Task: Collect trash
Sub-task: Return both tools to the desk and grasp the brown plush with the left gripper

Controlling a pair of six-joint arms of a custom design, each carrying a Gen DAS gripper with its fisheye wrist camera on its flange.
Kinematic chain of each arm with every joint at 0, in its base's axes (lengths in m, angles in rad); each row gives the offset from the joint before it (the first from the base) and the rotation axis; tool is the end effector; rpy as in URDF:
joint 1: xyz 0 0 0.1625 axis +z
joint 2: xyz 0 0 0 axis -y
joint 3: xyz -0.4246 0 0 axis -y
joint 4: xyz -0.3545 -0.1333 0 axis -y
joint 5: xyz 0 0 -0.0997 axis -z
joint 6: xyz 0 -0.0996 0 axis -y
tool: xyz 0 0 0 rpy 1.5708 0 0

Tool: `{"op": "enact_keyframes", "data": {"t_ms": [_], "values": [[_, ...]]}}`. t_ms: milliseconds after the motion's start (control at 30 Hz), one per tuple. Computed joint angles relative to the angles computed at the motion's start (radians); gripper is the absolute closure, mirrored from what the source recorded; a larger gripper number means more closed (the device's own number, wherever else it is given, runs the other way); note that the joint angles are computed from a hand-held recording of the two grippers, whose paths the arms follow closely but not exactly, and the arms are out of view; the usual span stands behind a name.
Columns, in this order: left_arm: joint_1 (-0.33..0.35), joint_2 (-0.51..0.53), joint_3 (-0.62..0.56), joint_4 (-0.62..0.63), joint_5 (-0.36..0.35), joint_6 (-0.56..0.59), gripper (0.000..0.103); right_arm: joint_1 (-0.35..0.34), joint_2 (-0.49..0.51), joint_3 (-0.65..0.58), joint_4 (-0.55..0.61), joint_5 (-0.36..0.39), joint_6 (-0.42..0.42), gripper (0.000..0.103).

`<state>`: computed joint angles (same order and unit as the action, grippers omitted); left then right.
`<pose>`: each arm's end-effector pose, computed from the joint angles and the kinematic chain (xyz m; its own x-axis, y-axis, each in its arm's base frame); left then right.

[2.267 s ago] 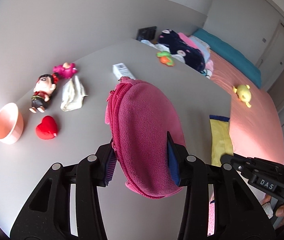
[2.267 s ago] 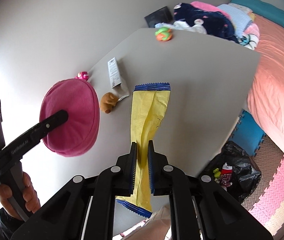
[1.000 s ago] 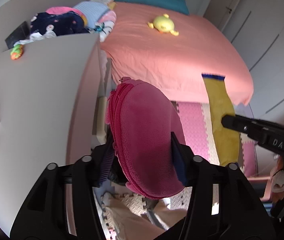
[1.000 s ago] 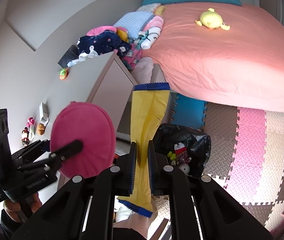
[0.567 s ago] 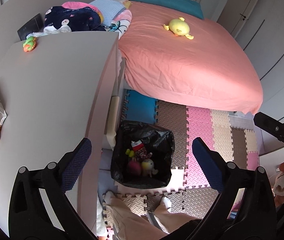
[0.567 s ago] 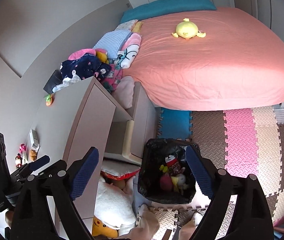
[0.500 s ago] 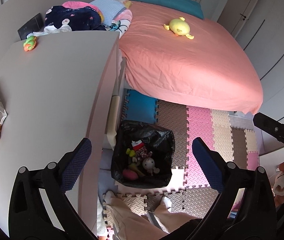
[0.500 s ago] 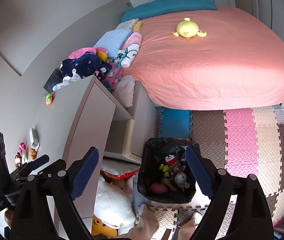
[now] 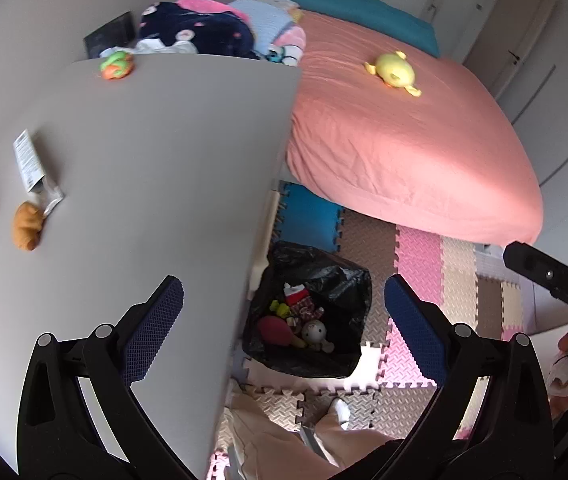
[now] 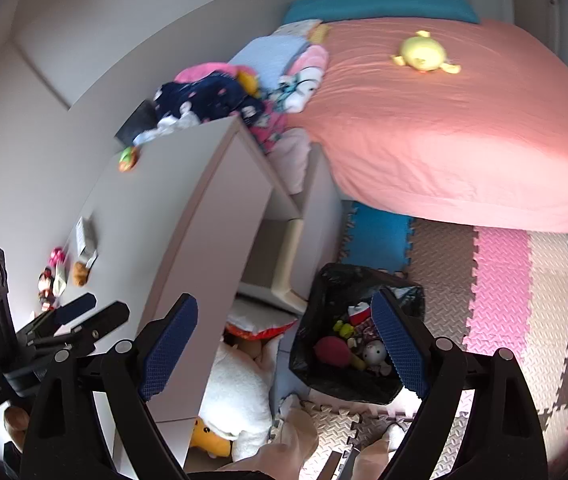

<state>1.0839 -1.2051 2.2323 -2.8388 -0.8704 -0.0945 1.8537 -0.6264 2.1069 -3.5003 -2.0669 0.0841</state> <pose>-0.0361 -0.4903 0.2054 -0.7872 0.1399 -0.6006 0.3818 0.8754 -0.2965 0.2231 -0.4598 0.0227 -0.9201 0.0257 0.3908 -0.1748 0.8660 -0.4686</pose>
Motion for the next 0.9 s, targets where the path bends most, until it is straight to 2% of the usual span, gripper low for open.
{"op": "enact_keyframes", "data": {"t_ms": [200, 333, 533, 700, 767, 833, 900], "values": [[0.042, -0.07, 0.014, 0.016, 0.038, -0.016, 0.006, 0.029, 0.044, -0.077, 0.093, 0.024, -0.004, 0.014], [0.065, -0.11, 0.033, -0.02, 0.075, -0.003, 0.006, 0.039, 0.065, -0.119, 0.144, 0.045, -0.01, 0.014], [0.106, -0.134, 0.037, -0.108, 0.162, 0.078, 0.006, 0.069, 0.114, -0.188, 0.191, 0.063, -0.031, 0.014], [0.156, -0.116, 0.01, -0.224, 0.227, 0.204, 0.006, 0.089, 0.156, -0.259, 0.251, 0.078, -0.04, 0.014], [0.184, -0.105, -0.018, -0.257, 0.224, 0.257, 0.006, 0.095, 0.175, -0.291, 0.28, 0.082, -0.044, 0.014], [0.207, -0.096, -0.045, -0.276, 0.209, 0.298, 0.015, 0.104, 0.196, -0.326, 0.309, 0.077, -0.046, 0.014], [0.235, -0.088, -0.08, -0.267, 0.188, 0.327, 0.018, 0.107, 0.21, -0.353, 0.334, 0.076, -0.043, 0.014]]}}
